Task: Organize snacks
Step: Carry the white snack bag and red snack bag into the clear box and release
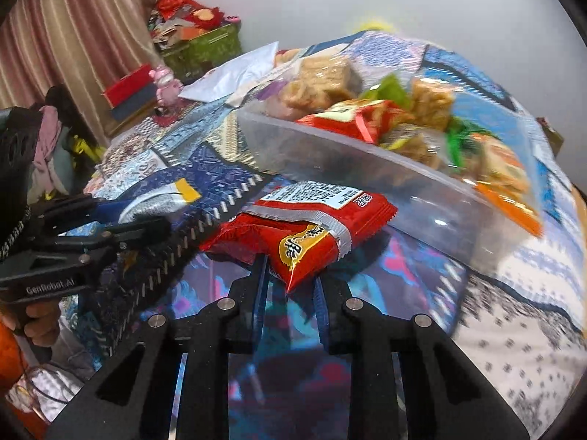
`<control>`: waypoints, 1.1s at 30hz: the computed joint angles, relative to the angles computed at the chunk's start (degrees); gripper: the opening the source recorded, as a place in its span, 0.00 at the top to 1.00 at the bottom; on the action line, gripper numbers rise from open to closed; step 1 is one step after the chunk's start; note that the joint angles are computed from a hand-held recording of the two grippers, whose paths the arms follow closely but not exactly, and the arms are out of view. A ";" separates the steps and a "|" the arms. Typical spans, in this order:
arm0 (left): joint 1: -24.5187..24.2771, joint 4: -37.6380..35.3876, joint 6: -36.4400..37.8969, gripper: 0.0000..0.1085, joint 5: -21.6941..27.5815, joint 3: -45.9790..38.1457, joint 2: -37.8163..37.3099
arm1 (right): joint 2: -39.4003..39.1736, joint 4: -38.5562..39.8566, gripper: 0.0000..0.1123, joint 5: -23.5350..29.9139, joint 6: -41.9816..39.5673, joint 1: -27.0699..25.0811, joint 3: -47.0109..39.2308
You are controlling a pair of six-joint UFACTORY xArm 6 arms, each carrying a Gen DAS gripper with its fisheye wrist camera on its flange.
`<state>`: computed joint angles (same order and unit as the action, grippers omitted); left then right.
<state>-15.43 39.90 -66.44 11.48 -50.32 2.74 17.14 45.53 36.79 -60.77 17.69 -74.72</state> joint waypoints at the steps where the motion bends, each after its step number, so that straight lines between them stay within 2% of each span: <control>1: -0.16 0.49 -0.41 0.58 0.02 0.11 -0.34 | -0.82 0.48 0.84 -0.19 -0.38 -0.57 0.52; 3: -0.50 1.08 -1.02 0.58 0.20 0.15 -0.79 | -2.62 1.23 0.84 -1.47 -0.79 -1.18 1.96; 6: -0.80 0.12 -0.10 0.58 0.12 -0.57 -0.26 | -3.19 1.53 0.84 -0.63 -0.25 -2.26 1.98; 11: -1.77 -3.84 5.47 0.58 0.06 -4.50 3.58 | -2.88 1.84 0.84 -1.26 1.14 -2.30 2.39; 15: -2.65 -11.07 13.17 0.58 0.70 -9.59 8.94 | -2.60 2.94 0.84 -0.58 2.04 -2.44 2.07; 20: -3.82 -14.85 17.50 0.58 -0.33 -11.93 11.68 | -1.80 2.99 0.84 0.35 3.95 -2.57 1.16; 23: -4.45 -15.87 18.83 0.58 -0.42 -12.76 12.71 | -0.43 2.85 0.78 1.69 5.37 -2.71 -0.23; 25: -4.59 -18.15 20.42 0.59 -0.64 -13.09 13.46 | 0.18 3.65 0.71 2.53 5.86 -2.79 -0.89; 29: -4.33 -20.45 21.46 0.60 -1.53 -12.85 14.13 | 1.00 5.43 0.69 3.20 6.69 -2.77 -1.76; 33: -3.99 -18.80 20.06 0.60 -1.74 -12.82 14.28 | 2.57 5.64 0.68 3.78 8.83 -2.57 -3.38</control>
<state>-19.42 21.09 -46.37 9.74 -63.14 17.02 19.71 51.16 40.57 -51.94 15.13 -78.09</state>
